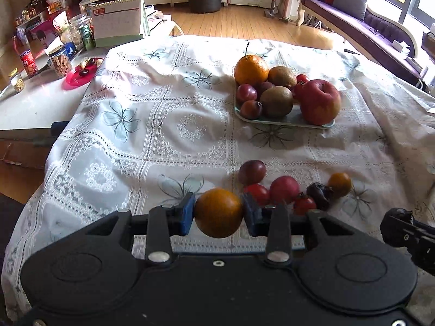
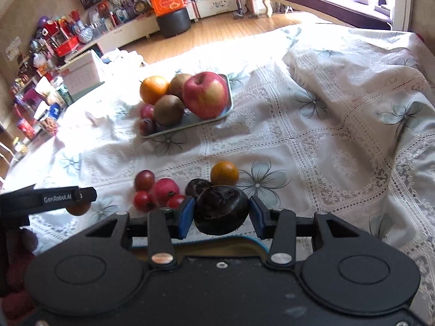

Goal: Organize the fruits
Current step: 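Release the black plum into the tray with the right tool while the left tool drops the orange tomato there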

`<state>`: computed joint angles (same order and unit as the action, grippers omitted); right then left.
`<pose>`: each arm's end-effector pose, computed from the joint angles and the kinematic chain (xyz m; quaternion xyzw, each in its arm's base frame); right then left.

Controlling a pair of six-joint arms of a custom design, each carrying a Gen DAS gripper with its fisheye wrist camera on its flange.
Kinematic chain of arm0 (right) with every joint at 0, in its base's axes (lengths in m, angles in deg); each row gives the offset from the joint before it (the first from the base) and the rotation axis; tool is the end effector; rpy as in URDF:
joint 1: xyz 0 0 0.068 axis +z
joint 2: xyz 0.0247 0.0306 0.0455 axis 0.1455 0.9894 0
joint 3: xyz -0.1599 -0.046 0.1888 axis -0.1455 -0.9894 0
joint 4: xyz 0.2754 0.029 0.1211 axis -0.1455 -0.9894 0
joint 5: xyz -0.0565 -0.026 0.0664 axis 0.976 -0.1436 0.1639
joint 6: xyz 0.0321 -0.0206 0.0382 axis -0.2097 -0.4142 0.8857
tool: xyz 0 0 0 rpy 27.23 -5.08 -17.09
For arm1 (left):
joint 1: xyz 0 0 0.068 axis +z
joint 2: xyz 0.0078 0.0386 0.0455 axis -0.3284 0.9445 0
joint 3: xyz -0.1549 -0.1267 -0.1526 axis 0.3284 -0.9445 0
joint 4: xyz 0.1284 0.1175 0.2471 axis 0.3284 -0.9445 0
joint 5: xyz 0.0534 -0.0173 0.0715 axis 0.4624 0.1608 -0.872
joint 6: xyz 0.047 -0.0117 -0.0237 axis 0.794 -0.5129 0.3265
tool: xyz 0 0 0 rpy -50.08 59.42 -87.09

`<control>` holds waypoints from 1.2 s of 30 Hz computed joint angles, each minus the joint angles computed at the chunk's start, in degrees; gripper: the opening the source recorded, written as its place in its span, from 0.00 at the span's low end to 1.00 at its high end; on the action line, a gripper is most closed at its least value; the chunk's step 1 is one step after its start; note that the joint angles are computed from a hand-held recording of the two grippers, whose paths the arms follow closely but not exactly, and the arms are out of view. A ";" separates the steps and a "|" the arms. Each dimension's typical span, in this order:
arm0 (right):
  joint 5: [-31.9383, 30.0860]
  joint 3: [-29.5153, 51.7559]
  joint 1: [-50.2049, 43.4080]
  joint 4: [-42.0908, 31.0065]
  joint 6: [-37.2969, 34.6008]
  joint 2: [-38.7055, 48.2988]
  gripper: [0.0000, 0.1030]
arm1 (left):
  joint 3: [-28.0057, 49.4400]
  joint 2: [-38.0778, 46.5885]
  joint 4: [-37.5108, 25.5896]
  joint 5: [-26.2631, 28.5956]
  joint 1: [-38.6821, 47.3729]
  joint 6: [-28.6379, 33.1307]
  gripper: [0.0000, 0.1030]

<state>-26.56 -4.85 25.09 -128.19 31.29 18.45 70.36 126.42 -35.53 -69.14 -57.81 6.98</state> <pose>0.2851 0.0858 0.2592 0.0390 0.9449 0.1101 0.3059 0.2836 -0.2103 0.2657 -0.0558 0.9540 -0.0128 0.2942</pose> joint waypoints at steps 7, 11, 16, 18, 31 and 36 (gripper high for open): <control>-1.98 -7.81 1.48 -5.49 -0.65 -12.99 0.45 | -8.35 -8.23 -1.70 0.07 -7.22 -5.98 0.46; -3.03 -12.66 1.87 -8.53 -0.60 -17.55 0.45 | -9.87 -8.70 -4.13 -0.40 -11.76 -9.71 0.46; -4.42 -16.76 0.97 -9.87 0.72 -19.50 0.39 | -9.64 -7.32 -7.51 -5.37 -17.34 -14.22 0.46; -3.84 -16.88 1.53 -10.48 1.40 -18.90 0.39 | -9.95 -7.04 -7.89 -6.60 -18.28 -15.09 0.46; -1.44 -16.75 4.07 -10.84 1.23 -21.43 0.27 | -11.49 -6.56 -7.33 -5.15 -17.73 -15.93 0.46; -1.24 -16.94 5.16 -10.98 1.16 -21.60 0.27 | -10.70 -5.97 -8.32 -7.25 -18.70 -16.63 0.46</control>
<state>-27.81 -21.79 30.25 -139.17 32.45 -3.15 59.66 120.45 -43.85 -76.39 -76.51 -9.65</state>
